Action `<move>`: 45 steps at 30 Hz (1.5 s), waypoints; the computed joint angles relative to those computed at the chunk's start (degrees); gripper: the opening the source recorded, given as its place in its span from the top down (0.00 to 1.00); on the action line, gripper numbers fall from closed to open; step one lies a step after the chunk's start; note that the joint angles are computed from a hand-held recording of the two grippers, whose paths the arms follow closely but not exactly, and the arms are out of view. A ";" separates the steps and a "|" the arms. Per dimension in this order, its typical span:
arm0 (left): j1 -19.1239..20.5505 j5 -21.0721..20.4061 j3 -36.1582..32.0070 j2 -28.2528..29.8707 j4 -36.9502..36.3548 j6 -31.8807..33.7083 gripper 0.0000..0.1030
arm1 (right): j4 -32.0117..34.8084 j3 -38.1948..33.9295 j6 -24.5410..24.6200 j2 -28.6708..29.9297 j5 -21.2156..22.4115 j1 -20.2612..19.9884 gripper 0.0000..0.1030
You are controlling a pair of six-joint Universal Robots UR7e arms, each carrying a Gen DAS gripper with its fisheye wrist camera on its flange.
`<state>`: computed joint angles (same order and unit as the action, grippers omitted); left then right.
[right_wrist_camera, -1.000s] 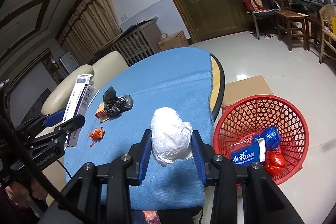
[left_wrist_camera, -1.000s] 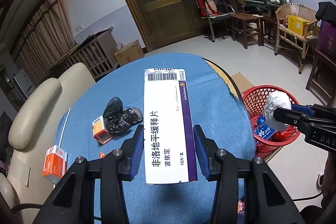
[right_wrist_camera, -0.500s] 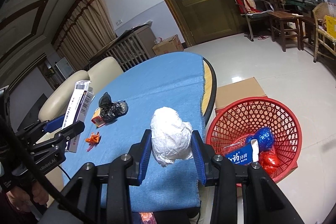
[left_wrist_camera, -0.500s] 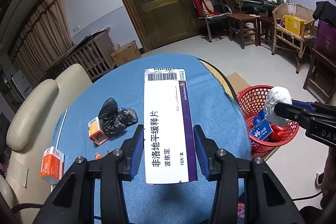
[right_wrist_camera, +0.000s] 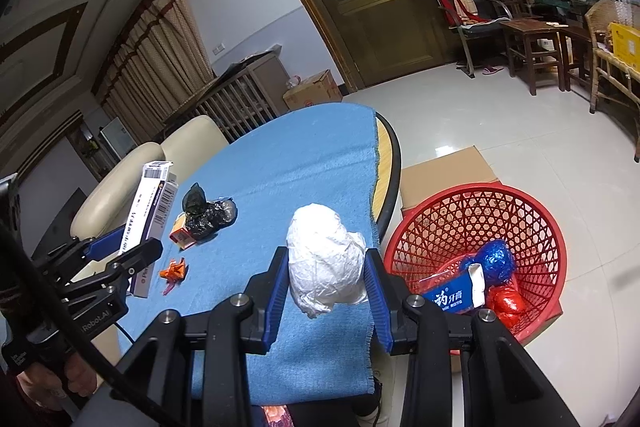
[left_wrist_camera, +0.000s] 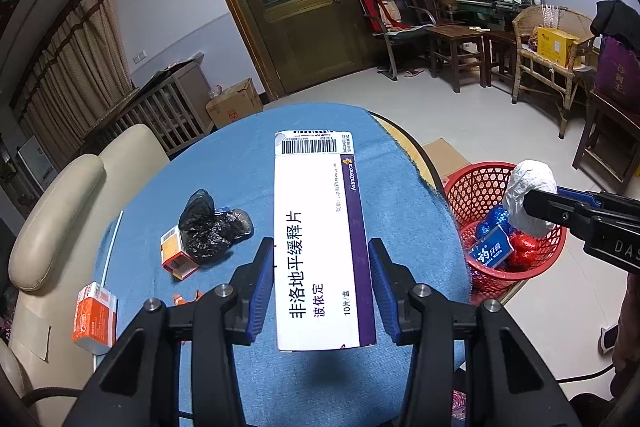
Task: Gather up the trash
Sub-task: 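Carry the white medicine box in the left gripper while the right carries the white tissue to the red basket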
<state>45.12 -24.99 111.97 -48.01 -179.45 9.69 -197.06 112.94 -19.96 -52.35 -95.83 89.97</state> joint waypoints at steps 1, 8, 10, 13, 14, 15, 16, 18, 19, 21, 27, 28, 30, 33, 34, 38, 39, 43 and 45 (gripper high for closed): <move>0.00 -0.04 -0.03 0.03 -0.02 0.02 0.54 | 0.10 0.04 0.12 -0.07 0.04 -0.04 0.61; 0.13 -0.39 -0.36 0.29 -0.06 0.15 0.54 | 0.07 0.01 0.31 -0.14 -0.04 -0.22 0.61; 0.14 -0.42 -0.51 0.55 -0.19 0.46 0.54 | 0.14 0.05 0.32 -0.23 0.11 -0.36 0.61; 0.22 -0.85 -0.60 0.65 0.38 -0.06 0.54 | 0.15 0.15 0.42 -0.28 0.12 -0.47 0.61; 0.25 -1.02 -0.61 0.60 0.86 -0.46 0.54 | 0.12 0.16 0.42 -0.26 0.03 -0.44 0.61; 0.31 -1.14 -0.64 0.62 1.24 -0.73 0.54 | 0.12 0.18 0.47 -0.24 -0.03 -0.45 0.61; 0.36 -1.17 -0.70 0.71 1.54 -0.95 0.54 | 0.14 0.16 0.49 -0.21 -0.03 -0.51 0.61; 0.52 -1.44 -0.86 0.85 2.26 -1.60 0.54 | 0.09 0.22 0.56 -0.19 -0.11 -0.61 0.61; 0.59 -1.60 -0.84 0.91 2.44 -1.82 0.54 | 0.13 0.27 0.64 -0.22 -0.08 -0.68 0.61; 0.70 -1.73 -0.87 1.22 2.71 -1.87 0.54 | 0.23 0.25 0.72 -0.24 -0.10 -0.79 0.61; 0.83 -2.15 -0.97 1.87 3.22 -2.08 0.54 | 0.49 0.11 0.76 -0.12 -0.11 -0.94 0.61; 0.89 -2.27 -0.98 1.84 3.35 -2.25 0.54 | 0.54 0.07 0.82 -0.10 -0.06 -1.00 0.61; 0.98 -2.23 -1.00 1.92 3.47 -2.50 0.54 | 0.60 0.05 0.98 -0.10 -0.02 -1.10 0.61; 1.13 -2.25 -1.00 1.94 3.96 -2.98 0.54 | 0.50 0.16 1.08 -0.18 0.03 -1.22 0.61; 1.16 -2.31 -0.98 1.91 4.19 -3.23 0.54 | 0.52 0.15 1.13 -0.19 0.04 -1.22 0.61; 1.27 -2.20 -1.04 2.15 4.23 -3.21 0.54 | 0.54 0.06 1.21 -0.13 -0.03 -1.27 0.61; 1.37 -2.32 -1.07 2.15 4.44 -3.41 0.54 | 0.56 0.04 1.22 -0.11 -0.09 -1.28 0.61; 1.56 -2.45 -0.75 2.20 4.27 -3.46 0.54 | 0.44 0.04 1.33 -0.01 -0.49 -1.22 0.61; 1.75 -2.73 -0.64 2.10 4.36 -3.59 0.54 | 0.39 -0.03 1.38 0.12 -0.76 -1.20 0.61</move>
<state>46.88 -27.72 111.33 -45.90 -175.09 6.10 -196.67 112.91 -18.58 -52.23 -96.60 88.77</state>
